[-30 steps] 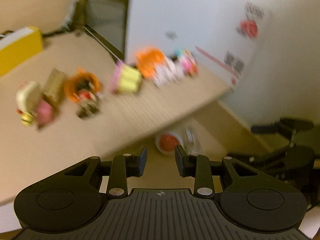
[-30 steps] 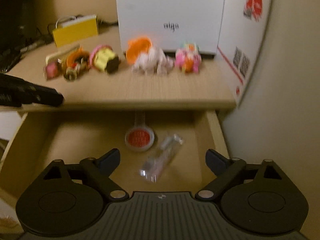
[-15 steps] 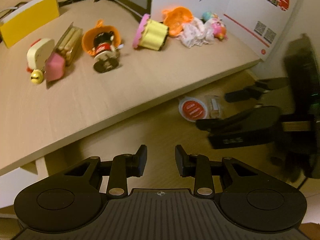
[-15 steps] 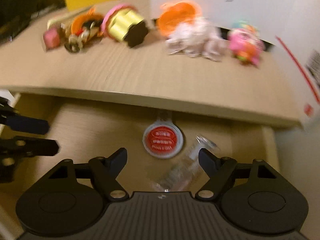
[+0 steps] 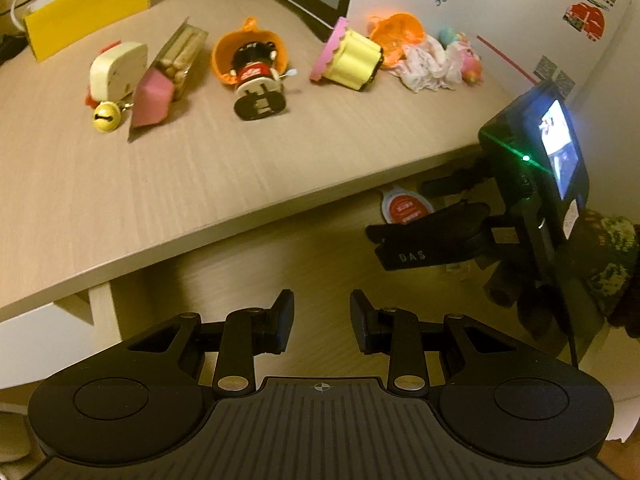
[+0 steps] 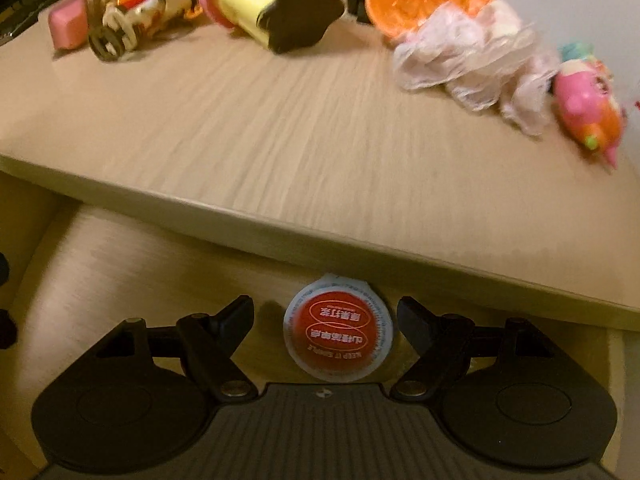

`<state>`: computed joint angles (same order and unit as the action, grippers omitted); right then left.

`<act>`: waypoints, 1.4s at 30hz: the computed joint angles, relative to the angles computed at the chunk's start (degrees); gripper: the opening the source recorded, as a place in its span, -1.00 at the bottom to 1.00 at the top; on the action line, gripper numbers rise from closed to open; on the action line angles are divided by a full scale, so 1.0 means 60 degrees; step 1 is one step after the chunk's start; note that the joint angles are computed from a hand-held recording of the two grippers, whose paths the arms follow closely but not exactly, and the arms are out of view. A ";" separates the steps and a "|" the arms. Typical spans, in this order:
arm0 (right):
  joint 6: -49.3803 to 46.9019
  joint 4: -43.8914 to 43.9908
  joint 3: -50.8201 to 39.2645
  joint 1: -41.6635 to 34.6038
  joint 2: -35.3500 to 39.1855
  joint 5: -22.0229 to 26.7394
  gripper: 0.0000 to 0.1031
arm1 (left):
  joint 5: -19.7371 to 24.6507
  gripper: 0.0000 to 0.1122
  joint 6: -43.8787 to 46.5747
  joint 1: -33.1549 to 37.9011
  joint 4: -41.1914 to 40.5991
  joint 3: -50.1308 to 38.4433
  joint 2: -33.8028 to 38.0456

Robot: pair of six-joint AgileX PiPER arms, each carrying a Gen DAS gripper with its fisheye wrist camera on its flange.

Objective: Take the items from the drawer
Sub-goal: 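Grasp the red-and-white round lid in the drawer with the right tool, then grasp the clear plastic packet with the left tool while the right tool holds the lid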

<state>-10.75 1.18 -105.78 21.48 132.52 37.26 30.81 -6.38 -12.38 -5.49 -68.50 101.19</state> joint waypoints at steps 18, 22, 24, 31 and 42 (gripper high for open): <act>-0.0309 0.0423 -0.0033 -0.0350 -0.0096 0.0230 0.27 | 0.0292 -0.40 0.0434 0.0012 -0.0338 -0.0319 0.0151; -0.0620 0.0785 -0.0198 -0.0445 0.0105 0.0475 0.29 | 0.0341 -0.40 0.0372 0.0070 -0.0309 -0.0369 0.0211; -0.0713 0.0948 -0.0226 -0.0447 0.0162 0.0431 0.29 | 0.0362 -0.40 0.0328 0.0095 -0.0254 -0.0353 0.0191; -0.0926 0.1262 -0.0277 -0.0410 -0.0052 0.0803 0.19 | 0.0455 -0.40 0.0335 0.0087 -0.0175 -0.0371 0.0096; 0.1030 -0.0072 0.5528 -0.0636 -0.4882 -0.1846 0.19 | 0.0348 -0.40 0.1310 -0.0626 -0.0827 -0.1596 0.1234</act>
<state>-4.57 0.75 -72.62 17.66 103.23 26.18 32.90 1.48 -16.13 -10.46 -78.08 108.60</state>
